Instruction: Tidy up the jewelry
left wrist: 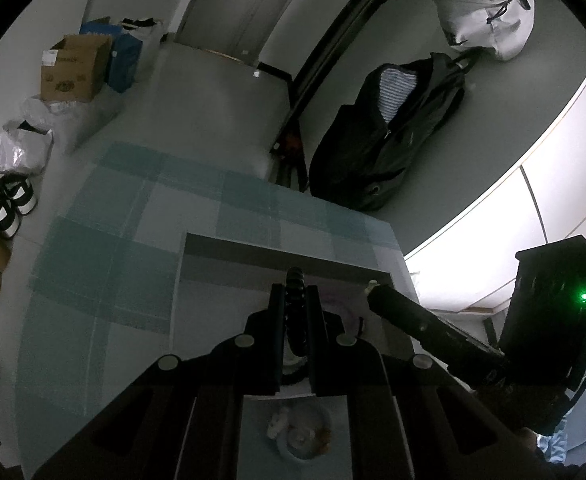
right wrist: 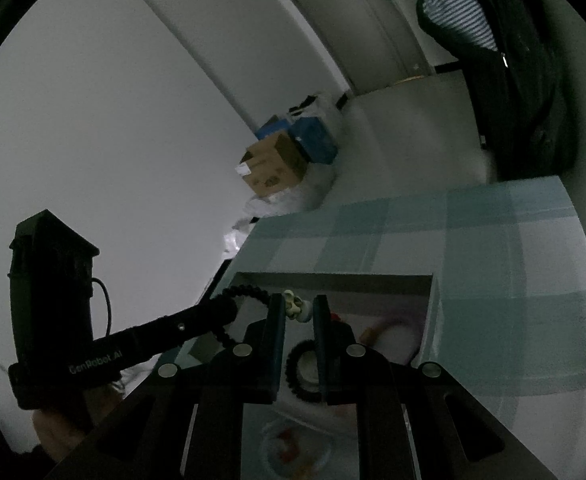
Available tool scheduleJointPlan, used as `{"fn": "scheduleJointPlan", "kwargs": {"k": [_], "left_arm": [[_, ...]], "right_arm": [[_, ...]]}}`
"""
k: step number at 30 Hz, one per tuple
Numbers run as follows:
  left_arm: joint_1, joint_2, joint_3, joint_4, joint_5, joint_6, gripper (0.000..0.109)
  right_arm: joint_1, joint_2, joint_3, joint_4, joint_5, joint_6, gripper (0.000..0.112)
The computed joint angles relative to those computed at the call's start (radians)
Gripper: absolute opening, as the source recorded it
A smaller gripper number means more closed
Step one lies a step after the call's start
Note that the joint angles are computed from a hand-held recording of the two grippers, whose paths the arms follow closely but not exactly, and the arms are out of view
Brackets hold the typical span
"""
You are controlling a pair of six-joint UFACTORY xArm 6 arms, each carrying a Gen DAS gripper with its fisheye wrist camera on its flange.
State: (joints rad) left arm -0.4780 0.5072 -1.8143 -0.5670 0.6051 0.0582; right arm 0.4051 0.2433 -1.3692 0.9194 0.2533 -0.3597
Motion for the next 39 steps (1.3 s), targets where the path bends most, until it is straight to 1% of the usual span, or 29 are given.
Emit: {"fn": "scheduleJointPlan", "kwargs": {"k": [3,7,12,14,15,16,17,19,20,21,23,25,26,28,29,31,33,35,37,38,39], "left_arm": [[0.003,0.014,-0.016,-0.023,0.012,0.000,0.005],[0.002,0.036,-0.041,-0.004,0.022,-0.030,0.005],[0.012,0.052,-0.061,-0.074,0.038,-0.011,0.006],[0.015,0.048,-0.055,-0.098,0.037,-0.006,0.009],[0.017,0.047,-0.052,-0.119,0.038,0.005,0.013],[0.017,0.047,-0.052,-0.127,0.039,0.005,0.020],[0.018,0.044,-0.048,-0.134,0.038,0.004,0.026],[0.020,0.042,-0.045,-0.142,0.042,0.000,0.059],[0.017,0.032,-0.026,-0.155,0.023,0.006,0.062],[0.015,0.022,-0.011,-0.162,0.007,0.013,0.062],[0.015,0.016,-0.006,-0.168,0.009,0.024,0.063],[0.013,0.012,0.000,-0.153,0.008,0.018,0.063],[0.012,0.008,0.005,-0.142,0.005,0.015,0.063],[0.009,-0.005,0.025,-0.131,-0.008,0.015,0.063],[0.008,-0.011,0.034,-0.128,-0.015,0.013,0.063],[0.005,-0.025,0.055,-0.117,-0.029,0.009,0.063],[0.000,-0.044,0.084,-0.103,-0.055,0.010,0.063],[-0.006,-0.060,0.106,-0.077,-0.075,0.006,0.063],[-0.011,-0.078,0.131,-0.058,-0.095,0.015,0.063],[-0.016,-0.090,0.149,-0.039,-0.108,0.016,0.063],[-0.018,-0.097,0.160,-0.026,-0.115,0.016,0.063]], "right_arm": [[-0.008,0.006,-0.002,-0.024,0.015,0.030,0.013],[-0.016,0.015,-0.009,-0.021,0.033,0.042,0.013],[-0.015,0.025,-0.018,-0.055,0.032,0.064,0.014],[-0.014,0.026,-0.020,-0.047,0.032,0.063,0.014],[-0.014,0.025,-0.019,-0.039,0.031,0.058,0.014],[-0.014,0.025,-0.018,-0.038,0.030,0.058,0.014],[-0.013,0.023,-0.015,-0.044,0.028,0.064,0.014],[-0.014,0.025,-0.016,-0.055,0.031,0.075,0.016],[-0.015,0.027,-0.016,-0.068,0.034,0.089,0.016],[-0.015,0.031,-0.019,-0.076,0.039,0.099,0.016],[-0.017,0.033,-0.019,-0.117,0.049,0.132,0.017],[-0.016,0.028,-0.009,-0.160,0.044,0.167,0.028],[-0.014,0.024,-0.004,-0.151,0.035,0.159,0.031],[-0.008,0.008,0.017,-0.152,0.006,0.158,0.050],[-0.005,-0.003,0.031,-0.142,-0.013,0.152,0.051],[-0.003,-0.018,0.045,-0.074,-0.027,0.098,0.051],[-0.002,-0.035,0.064,-0.066,-0.046,0.098,0.051],[0.002,-0.049,0.081,-0.049,-0.066,0.084,0.054],[0.007,-0.066,0.102,-0.036,-0.090,0.074,0.062],[0.010,-0.074,0.109,-0.014,-0.097,0.055,0.064],[0.012,-0.081,0.115,0.005,-0.102,0.039,0.069]]}}
